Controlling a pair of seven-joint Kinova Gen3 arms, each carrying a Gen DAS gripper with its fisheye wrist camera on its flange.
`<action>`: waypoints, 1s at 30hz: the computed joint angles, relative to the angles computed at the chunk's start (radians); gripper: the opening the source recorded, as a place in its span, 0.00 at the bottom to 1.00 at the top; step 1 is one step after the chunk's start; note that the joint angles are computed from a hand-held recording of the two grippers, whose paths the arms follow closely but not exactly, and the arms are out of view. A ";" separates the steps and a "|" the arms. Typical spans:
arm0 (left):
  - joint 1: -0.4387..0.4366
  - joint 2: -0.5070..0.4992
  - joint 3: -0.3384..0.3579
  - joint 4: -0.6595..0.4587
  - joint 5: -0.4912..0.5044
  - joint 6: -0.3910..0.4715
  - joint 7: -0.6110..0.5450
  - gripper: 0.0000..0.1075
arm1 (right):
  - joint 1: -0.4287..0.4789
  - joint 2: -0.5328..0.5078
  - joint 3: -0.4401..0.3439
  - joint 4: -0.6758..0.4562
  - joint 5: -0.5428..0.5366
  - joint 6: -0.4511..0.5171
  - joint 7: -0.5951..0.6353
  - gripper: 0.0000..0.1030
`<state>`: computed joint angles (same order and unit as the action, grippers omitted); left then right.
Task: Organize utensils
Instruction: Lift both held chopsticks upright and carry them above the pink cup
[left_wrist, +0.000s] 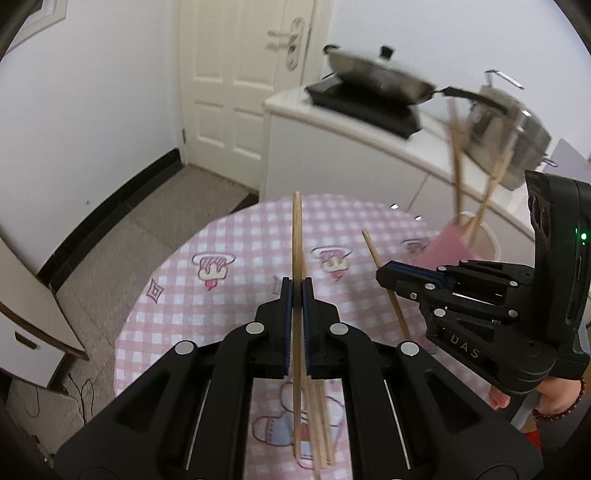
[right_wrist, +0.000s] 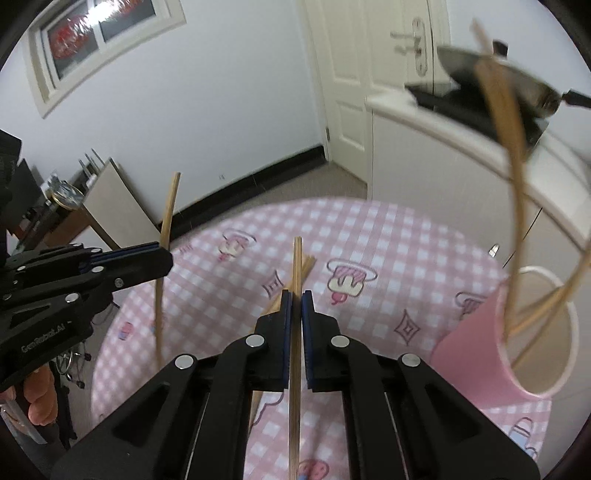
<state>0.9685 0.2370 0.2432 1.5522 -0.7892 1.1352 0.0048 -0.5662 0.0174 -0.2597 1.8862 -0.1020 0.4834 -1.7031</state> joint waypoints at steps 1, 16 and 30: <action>0.016 0.004 0.004 -0.021 -0.015 0.023 0.003 0.05 | 0.003 -0.025 0.002 0.011 -0.013 -0.006 0.012 0.04; 0.242 0.108 -0.019 -0.332 -0.189 0.266 -0.086 0.05 | 0.027 -0.352 0.069 0.121 -0.135 -0.029 0.158 0.04; 0.320 0.199 -0.134 -0.546 -0.212 0.214 -0.185 0.05 | 0.123 -0.457 0.089 0.089 -0.060 -0.051 0.145 0.04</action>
<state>1.2882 0.4357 0.1092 1.0064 -1.0015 1.3495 -0.1798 -0.4432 -0.4398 -0.1711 1.9750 -0.1619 0.4322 -1.5580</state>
